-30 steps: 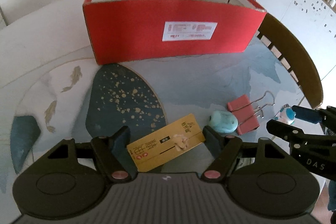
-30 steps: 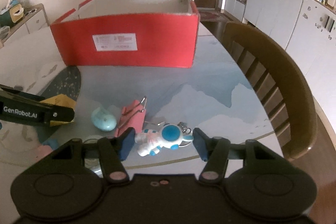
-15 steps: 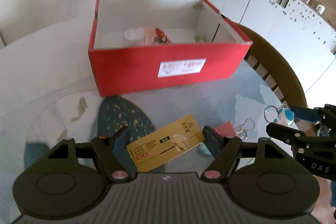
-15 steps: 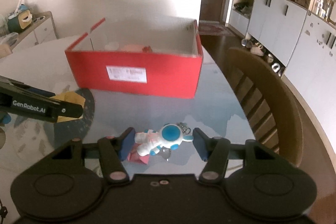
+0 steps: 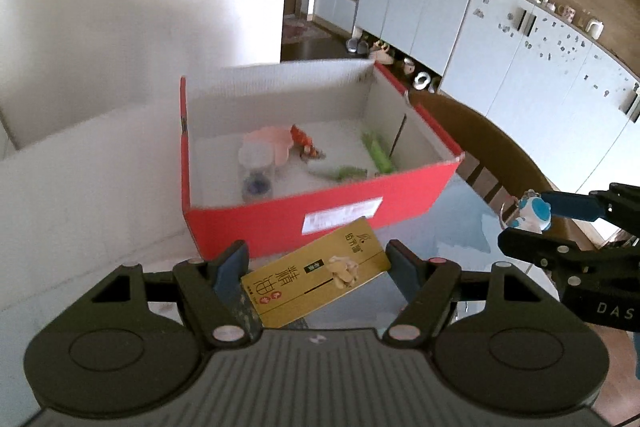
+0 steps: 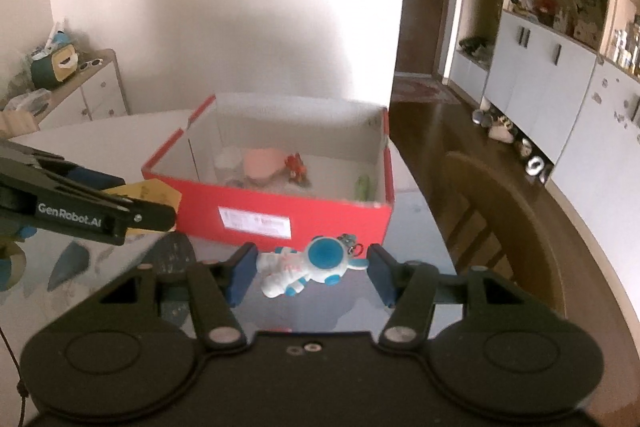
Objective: Organize rigid objects
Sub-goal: 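Carry the yellow box and astronaut keychain over the red box with both tools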
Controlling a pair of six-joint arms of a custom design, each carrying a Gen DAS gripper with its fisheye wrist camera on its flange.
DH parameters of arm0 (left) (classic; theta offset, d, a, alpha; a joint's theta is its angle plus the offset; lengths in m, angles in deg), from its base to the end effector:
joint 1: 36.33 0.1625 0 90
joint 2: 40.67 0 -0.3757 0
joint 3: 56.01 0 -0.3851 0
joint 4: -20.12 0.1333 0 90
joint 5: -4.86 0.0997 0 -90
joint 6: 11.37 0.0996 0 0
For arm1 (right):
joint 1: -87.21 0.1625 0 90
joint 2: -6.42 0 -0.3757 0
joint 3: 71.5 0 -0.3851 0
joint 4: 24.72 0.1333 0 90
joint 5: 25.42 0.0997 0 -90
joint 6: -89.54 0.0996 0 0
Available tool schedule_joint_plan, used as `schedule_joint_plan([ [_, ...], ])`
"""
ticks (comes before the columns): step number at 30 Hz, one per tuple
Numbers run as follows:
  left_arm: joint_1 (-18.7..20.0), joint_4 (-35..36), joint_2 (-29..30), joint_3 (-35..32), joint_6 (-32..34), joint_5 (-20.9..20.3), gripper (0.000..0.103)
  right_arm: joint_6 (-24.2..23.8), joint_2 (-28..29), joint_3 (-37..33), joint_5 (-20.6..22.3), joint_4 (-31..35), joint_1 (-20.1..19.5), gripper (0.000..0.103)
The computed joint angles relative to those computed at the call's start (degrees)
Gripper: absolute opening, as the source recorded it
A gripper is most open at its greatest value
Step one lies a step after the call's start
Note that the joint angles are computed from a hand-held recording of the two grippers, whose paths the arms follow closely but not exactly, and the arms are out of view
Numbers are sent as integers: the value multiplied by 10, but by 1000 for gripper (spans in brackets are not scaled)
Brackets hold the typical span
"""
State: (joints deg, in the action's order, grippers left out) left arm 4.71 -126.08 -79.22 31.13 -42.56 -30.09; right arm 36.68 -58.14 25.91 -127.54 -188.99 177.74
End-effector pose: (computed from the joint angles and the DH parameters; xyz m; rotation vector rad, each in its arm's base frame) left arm -0.3529 -0.5921 0.0645 0.2803 2.3160 -0.9008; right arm 0.1182 -0.6230 0.2858 1.0503 -2.3158 0.7432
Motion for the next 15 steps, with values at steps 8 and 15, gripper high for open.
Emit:
schedule_joint_plan([
  [8, 15, 5, 10, -54, 50, 12, 75, -19, 33, -49, 12, 11, 18, 59],
  [15, 30, 7, 33, -119, 103, 37, 75, -31, 69, -99, 15, 27, 27, 59],
])
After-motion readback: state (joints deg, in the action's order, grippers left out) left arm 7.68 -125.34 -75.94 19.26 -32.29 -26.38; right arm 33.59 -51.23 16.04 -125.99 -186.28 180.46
